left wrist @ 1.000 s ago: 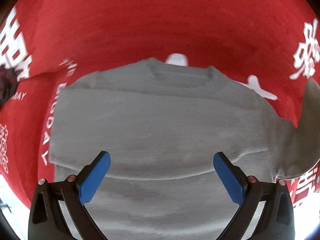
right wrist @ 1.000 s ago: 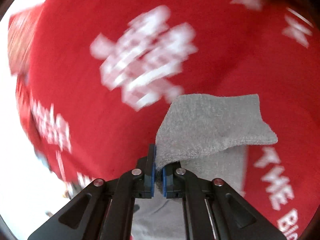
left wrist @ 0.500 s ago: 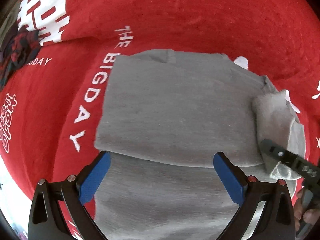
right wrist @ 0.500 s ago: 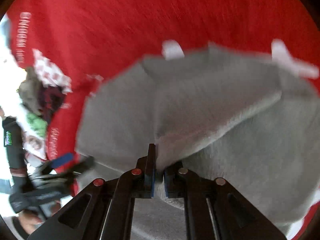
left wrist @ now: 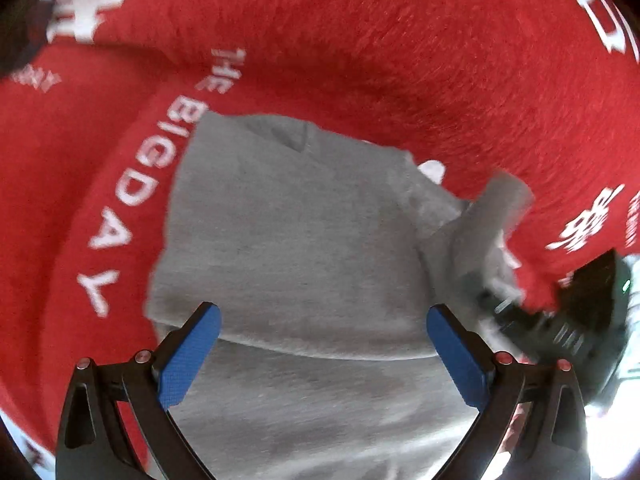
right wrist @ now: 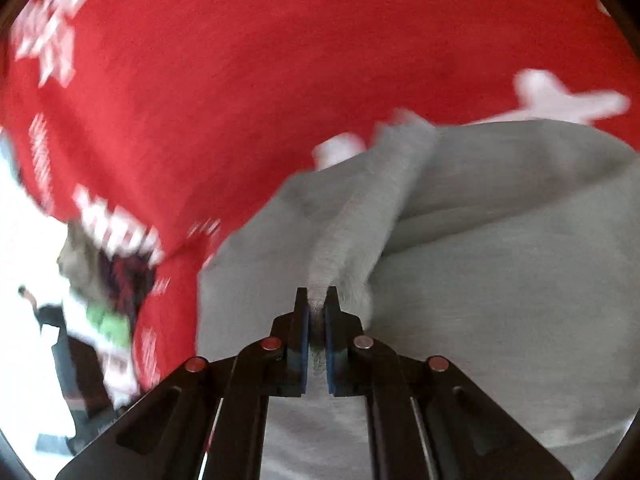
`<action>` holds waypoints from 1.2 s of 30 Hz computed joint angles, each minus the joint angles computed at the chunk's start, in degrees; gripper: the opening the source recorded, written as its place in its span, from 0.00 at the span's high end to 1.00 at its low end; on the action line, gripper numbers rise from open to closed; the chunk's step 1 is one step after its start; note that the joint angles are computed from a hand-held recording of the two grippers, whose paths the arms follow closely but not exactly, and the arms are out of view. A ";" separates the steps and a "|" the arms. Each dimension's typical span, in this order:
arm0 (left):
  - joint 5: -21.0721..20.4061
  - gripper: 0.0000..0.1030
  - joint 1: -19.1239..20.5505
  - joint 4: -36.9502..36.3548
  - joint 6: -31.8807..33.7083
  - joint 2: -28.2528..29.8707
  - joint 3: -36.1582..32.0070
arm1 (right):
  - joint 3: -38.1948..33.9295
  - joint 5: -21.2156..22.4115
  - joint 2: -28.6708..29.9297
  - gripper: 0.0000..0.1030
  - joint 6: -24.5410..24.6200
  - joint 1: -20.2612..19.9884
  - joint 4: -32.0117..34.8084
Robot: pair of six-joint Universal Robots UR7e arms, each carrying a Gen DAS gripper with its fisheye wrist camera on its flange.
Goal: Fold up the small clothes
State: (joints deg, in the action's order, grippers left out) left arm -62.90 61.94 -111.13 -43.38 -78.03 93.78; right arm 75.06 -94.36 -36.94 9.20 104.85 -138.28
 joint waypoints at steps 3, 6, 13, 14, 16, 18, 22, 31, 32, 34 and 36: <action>-3.72 0.00 1.59 -1.60 -1.09 0.99 0.09 | -1.79 -1.13 1.94 0.86 -2.31 1.30 6.64; -3.64 0.00 1.56 -1.16 -0.23 2.16 -0.22 | 0.39 -2.24 0.83 0.79 -2.38 1.61 8.38; -3.57 0.00 1.29 0.08 0.76 4.54 -2.10 | 11.65 -2.62 -9.09 0.63 0.94 -0.78 5.21; -3.88 0.00 1.61 0.02 1.00 4.50 -2.27 | 13.34 -2.94 -10.85 0.63 2.06 -1.35 4.74; -4.24 0.00 1.73 -0.47 0.82 5.13 -2.75 | 16.23 -3.47 -13.97 0.63 4.68 -2.45 3.47; -4.69 0.10 1.79 -0.55 0.68 5.79 -3.31 | 19.97 -4.23 -17.32 0.62 8.01 -3.67 0.61; -9.04 0.79 3.09 -0.19 2.40 7.16 -4.53 | 26.20 -5.60 -22.31 0.62 14.47 -6.12 -6.53; -7.74 0.80 1.52 -0.38 8.80 4.96 -4.48 | 28.05 -6.45 -23.79 0.93 24.03 -10.11 -17.68; -7.16 0.80 1.41 0.21 9.10 4.95 -4.44 | 27.36 -7.17 -23.72 0.93 22.31 -9.62 -17.19; -5.30 0.80 1.38 1.83 9.05 4.90 -4.01 | 26.46 -8.68 -24.06 0.93 18.55 -9.00 -15.39; -2.47 0.80 1.29 3.83 7.67 4.95 -3.69 | 25.99 -10.52 -23.90 0.93 16.77 -9.17 -12.61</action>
